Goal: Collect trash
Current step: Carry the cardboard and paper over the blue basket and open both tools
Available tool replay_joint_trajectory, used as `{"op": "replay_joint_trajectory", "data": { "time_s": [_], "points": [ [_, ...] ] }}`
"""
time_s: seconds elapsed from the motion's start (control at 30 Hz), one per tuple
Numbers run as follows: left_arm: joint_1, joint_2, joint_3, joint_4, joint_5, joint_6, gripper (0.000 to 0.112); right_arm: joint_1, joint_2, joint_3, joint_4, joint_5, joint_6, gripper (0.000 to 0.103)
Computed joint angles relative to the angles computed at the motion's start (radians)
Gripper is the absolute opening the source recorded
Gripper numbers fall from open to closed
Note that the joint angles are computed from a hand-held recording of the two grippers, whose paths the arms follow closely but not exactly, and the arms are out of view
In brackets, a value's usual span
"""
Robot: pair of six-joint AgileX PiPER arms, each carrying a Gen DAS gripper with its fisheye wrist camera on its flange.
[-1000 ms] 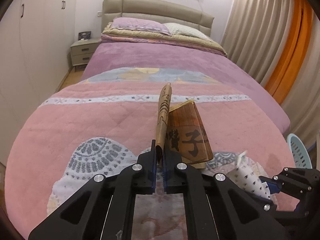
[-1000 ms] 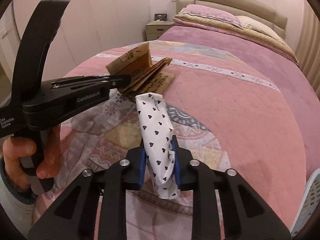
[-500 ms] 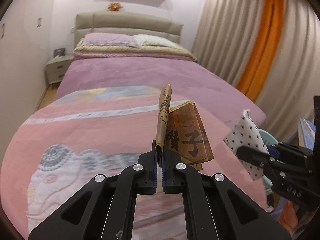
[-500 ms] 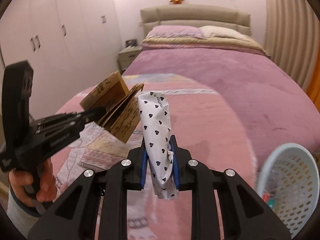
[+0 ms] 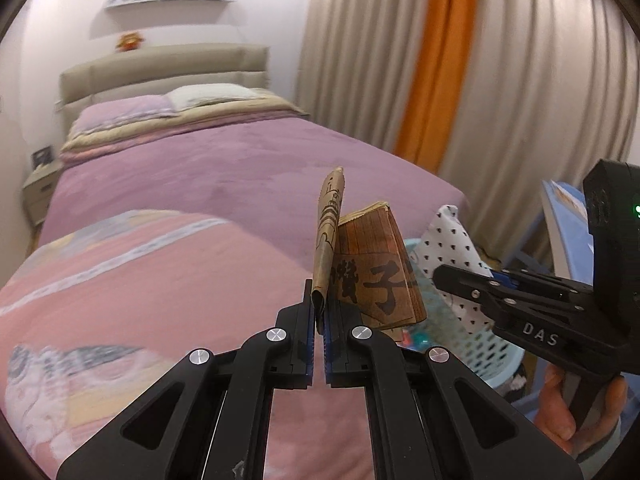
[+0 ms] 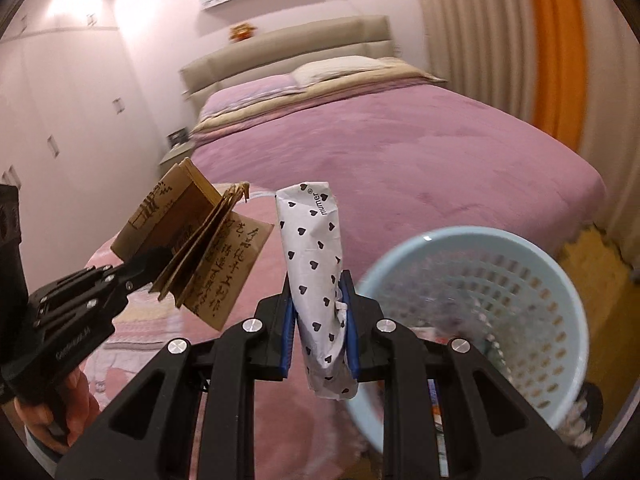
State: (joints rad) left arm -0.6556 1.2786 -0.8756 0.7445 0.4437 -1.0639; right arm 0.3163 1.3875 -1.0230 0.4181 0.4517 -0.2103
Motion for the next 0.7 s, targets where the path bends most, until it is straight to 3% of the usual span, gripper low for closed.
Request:
{"op": "replay_joint_trajectory", "data": {
  "time_s": [0.23,0.43,0.57,0.7],
  "points": [
    [-0.049,0.221,-0.173,-0.090,-0.027,0.088,0.001,-0.224,0.029,0.021,0.153,0.063,-0.148,0.018],
    [-0.073,0.369,-0.296,-0.178,-0.019,0.171,0.001,-0.361,0.085,0.021,0.181,0.116,-0.170,0.019],
    [-0.084,0.438,-0.354,-0.207,-0.005,0.191,0.015,-0.413,0.116,0.030,0.228,0.126,-0.228,0.022],
    [-0.084,0.442,-0.341,-0.232,-0.029,0.217,0.040,-0.454,0.131,0.045,0.255,0.111,-0.240,0.050]
  ]
}}
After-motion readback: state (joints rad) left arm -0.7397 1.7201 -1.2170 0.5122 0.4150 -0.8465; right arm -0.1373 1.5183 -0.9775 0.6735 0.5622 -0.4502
